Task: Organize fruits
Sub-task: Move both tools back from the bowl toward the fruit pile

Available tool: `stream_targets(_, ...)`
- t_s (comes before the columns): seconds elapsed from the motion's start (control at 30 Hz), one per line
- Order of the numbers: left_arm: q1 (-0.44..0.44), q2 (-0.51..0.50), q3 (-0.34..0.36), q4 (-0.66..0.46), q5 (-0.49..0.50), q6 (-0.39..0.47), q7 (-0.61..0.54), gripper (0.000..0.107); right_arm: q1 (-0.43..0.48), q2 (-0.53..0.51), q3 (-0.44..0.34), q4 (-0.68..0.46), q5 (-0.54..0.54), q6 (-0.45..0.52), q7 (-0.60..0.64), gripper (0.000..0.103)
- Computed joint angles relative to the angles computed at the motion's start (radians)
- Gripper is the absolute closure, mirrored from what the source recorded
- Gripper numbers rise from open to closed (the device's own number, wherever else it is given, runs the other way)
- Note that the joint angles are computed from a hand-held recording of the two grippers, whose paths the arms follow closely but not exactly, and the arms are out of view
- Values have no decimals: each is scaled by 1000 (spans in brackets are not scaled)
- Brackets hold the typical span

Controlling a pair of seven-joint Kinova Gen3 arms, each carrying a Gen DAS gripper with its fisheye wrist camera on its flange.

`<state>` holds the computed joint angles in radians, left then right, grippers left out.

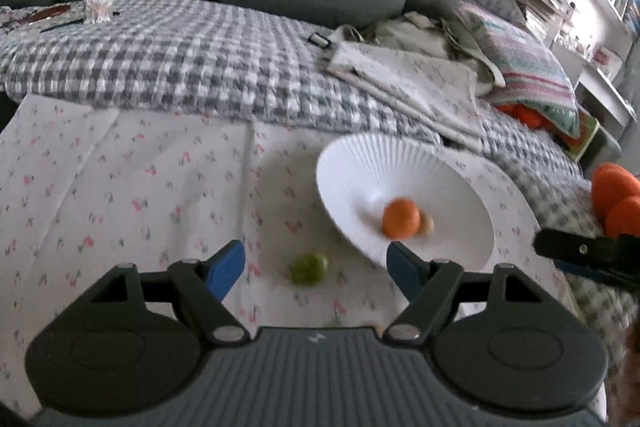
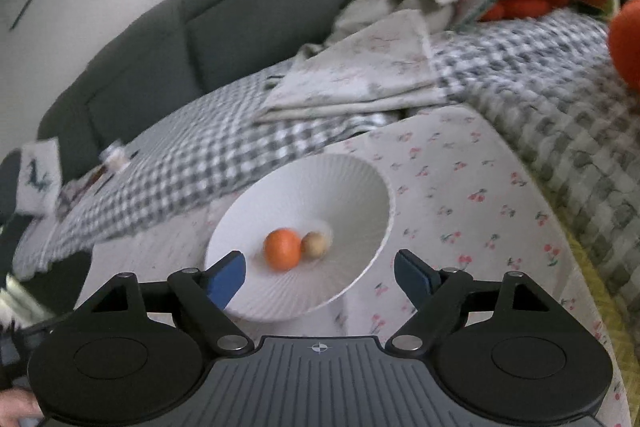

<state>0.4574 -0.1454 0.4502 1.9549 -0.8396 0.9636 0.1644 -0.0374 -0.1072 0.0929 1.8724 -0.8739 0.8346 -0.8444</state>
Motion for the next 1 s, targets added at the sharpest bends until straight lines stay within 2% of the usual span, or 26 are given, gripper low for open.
stream_targets(0.17,39,2,31,-3,37,38,-17,30,-34,-69,-13,43,40,-5,60,20)
stream_targets(0.27,65,0,46,0,55,64,-20,30,-63,-94,-15,53,90,-13,53,20)
stream_targets(0.53,120,9,79,5,65,106,-32,30,-97,-103,2,38,151,53,8,20)
stream_targets(0.8,160,3,76,10,114,69,-99,30,-128,-144,-18,74,219,56,-25,20)
stream_targets(1.0,190,29,93,7,107,71,-123,30,-129,-139,10,80,220,65,-61,18)
